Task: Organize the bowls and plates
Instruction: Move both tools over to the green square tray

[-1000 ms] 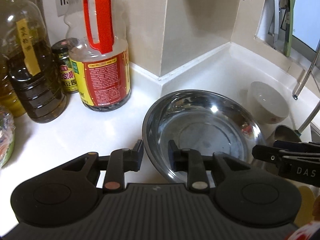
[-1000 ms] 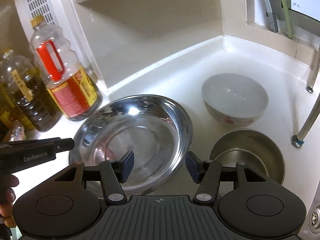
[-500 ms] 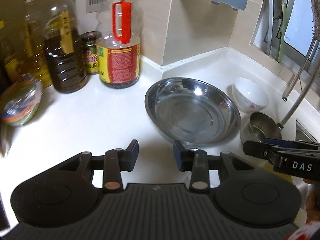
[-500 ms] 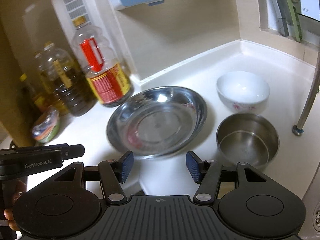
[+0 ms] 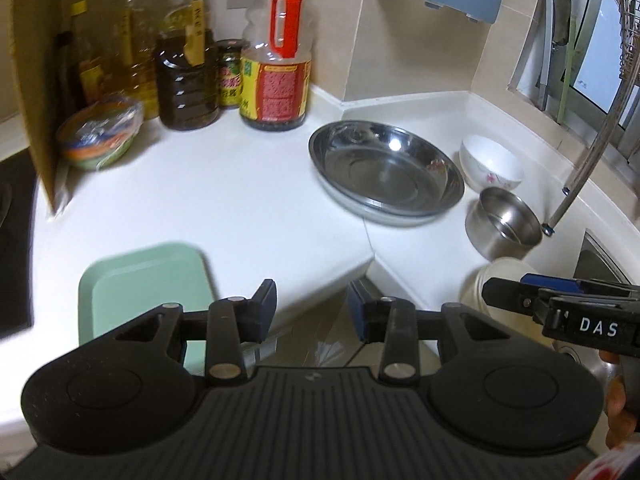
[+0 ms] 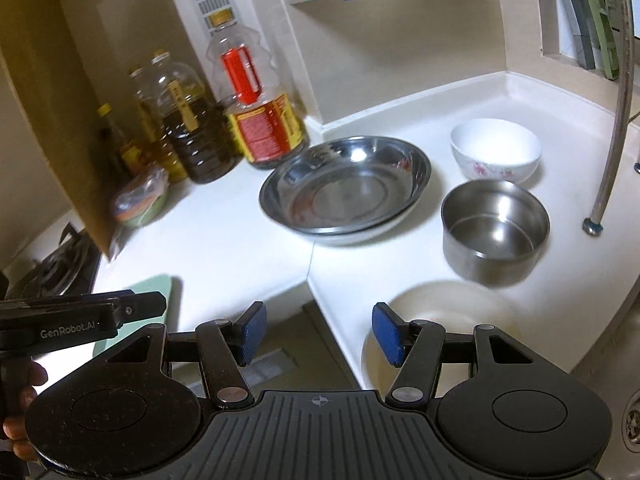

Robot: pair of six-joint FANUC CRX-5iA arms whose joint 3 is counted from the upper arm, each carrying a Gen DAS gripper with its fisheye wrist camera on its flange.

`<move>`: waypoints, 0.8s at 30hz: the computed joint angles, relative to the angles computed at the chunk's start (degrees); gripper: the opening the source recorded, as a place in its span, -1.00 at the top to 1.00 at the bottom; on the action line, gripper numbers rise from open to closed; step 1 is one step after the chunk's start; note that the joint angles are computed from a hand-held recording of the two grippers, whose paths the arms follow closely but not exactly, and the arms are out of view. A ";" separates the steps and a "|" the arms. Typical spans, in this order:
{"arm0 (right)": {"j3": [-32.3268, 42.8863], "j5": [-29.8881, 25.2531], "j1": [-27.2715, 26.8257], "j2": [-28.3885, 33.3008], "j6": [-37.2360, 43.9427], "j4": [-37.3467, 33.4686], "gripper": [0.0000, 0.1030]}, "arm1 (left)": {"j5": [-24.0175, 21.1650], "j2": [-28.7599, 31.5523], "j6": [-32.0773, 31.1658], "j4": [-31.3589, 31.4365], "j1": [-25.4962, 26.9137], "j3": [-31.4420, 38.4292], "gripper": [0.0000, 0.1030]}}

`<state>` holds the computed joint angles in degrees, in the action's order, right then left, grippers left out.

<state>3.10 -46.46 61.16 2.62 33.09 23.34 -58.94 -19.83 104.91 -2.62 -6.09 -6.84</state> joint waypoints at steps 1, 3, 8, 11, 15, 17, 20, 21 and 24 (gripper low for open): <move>-0.65 0.07 0.32 -0.64 0.17 -0.12 -0.14 | -0.71 -0.56 1.52 -1.03 -0.81 -0.06 0.31; -1.61 0.04 1.00 -1.69 0.88 -0.56 -0.14 | -1.92 -1.66 3.99 -2.72 -2.08 -0.30 0.31; -3.61 0.10 2.55 -3.79 2.19 -1.71 -0.14 | -5.82 -4.14 10.46 -7.33 -5.75 -0.44 0.31; -3.84 0.00 3.17 -4.40 3.88 -3.38 -0.14 | -8.04 -5.25 13.43 -9.38 -7.36 -0.46 0.31; -3.82 0.01 3.72 -4.73 5.67 -5.06 -0.14 | -11.32 -6.52 17.52 -12.46 -9.58 -0.29 0.31; -3.50 0.09 3.78 -4.65 6.84 -6.23 -0.14 | -12.36 -7.20 18.37 -12.89 -9.72 -0.59 0.31; -2.95 0.46 3.86 -4.37 8.74 -7.99 -0.14 | -13.89 -7.98 19.22 -13.41 -9.65 -0.91 0.31; -2.73 0.54 3.88 -4.25 9.58 -8.63 -0.14 | -14.30 -8.25 19.26 -13.43 -9.41 -1.09 0.31; -2.25 0.62 4.06 -3.70 10.77 -9.63 -0.14 | -15.06 -9.17 18.50 -12.61 -7.49 -1.98 0.31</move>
